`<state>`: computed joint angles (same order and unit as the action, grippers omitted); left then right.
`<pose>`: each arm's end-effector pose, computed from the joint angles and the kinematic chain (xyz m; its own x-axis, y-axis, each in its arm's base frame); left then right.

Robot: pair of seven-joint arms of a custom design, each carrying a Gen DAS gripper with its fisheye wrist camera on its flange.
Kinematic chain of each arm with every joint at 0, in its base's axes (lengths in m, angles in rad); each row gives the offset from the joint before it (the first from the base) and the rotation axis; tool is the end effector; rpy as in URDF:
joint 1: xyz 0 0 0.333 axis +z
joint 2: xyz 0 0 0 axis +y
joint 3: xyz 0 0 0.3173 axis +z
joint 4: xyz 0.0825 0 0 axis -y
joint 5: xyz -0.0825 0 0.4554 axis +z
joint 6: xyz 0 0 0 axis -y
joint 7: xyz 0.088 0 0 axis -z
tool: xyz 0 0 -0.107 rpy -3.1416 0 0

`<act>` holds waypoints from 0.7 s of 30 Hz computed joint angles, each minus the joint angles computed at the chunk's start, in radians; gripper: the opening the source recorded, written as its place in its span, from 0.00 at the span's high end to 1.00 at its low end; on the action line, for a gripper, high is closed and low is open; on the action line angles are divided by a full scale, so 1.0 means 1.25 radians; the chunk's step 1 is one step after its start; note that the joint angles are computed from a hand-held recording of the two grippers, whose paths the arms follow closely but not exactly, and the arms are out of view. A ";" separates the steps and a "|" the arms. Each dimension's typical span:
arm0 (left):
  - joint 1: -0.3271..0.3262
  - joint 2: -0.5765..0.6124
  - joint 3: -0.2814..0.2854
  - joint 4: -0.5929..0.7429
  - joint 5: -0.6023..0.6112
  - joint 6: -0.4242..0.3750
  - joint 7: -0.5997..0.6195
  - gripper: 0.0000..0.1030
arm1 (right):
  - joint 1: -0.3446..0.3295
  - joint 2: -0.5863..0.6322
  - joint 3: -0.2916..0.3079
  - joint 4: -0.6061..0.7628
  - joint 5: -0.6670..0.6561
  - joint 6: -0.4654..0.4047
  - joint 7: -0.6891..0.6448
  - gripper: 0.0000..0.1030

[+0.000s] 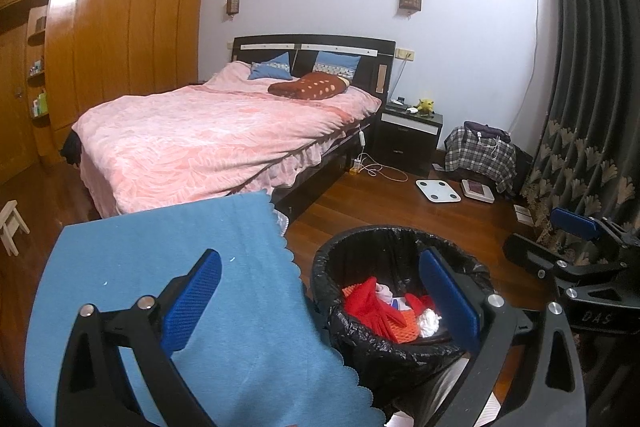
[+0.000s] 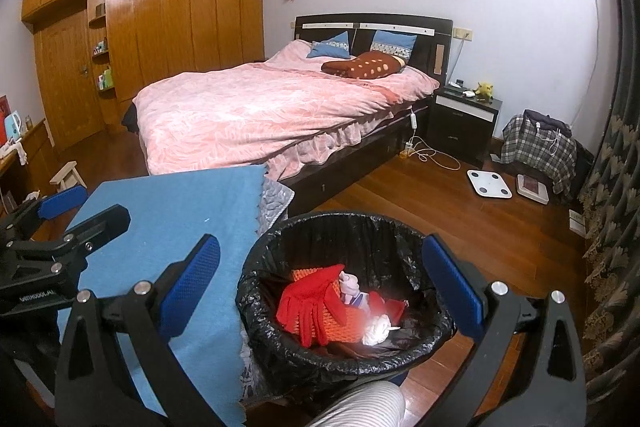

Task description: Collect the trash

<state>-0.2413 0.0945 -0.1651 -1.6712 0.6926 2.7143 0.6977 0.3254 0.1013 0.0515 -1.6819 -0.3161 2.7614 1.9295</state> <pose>0.6462 -0.2973 0.6361 -0.0617 -0.9951 0.0776 -0.4969 -0.0368 -0.8671 0.6599 0.2733 0.6363 0.2425 -0.9701 0.0039 -0.5241 -0.1344 -0.8410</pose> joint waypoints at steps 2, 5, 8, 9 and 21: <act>0.000 0.000 0.000 0.000 -0.002 -0.001 0.002 0.06 | 0.001 0.001 0.000 0.002 0.000 -0.001 0.000 0.05; 0.000 0.000 0.001 0.000 0.001 0.001 0.000 0.06 | 0.001 0.002 0.000 0.003 -0.002 -0.001 0.001 0.05; 0.000 0.000 0.000 0.001 -0.001 0.000 0.002 0.06 | 0.000 0.001 0.000 0.002 0.000 0.000 -0.001 0.05; 0.000 0.000 0.000 0.001 -0.001 0.000 0.001 0.06 | 0.000 0.002 0.000 0.003 0.002 0.000 -0.003 0.05; -0.001 0.000 0.001 0.002 -0.001 -0.001 0.002 0.06 | 0.001 0.003 -0.001 0.004 0.000 -0.001 -0.001 0.05</act>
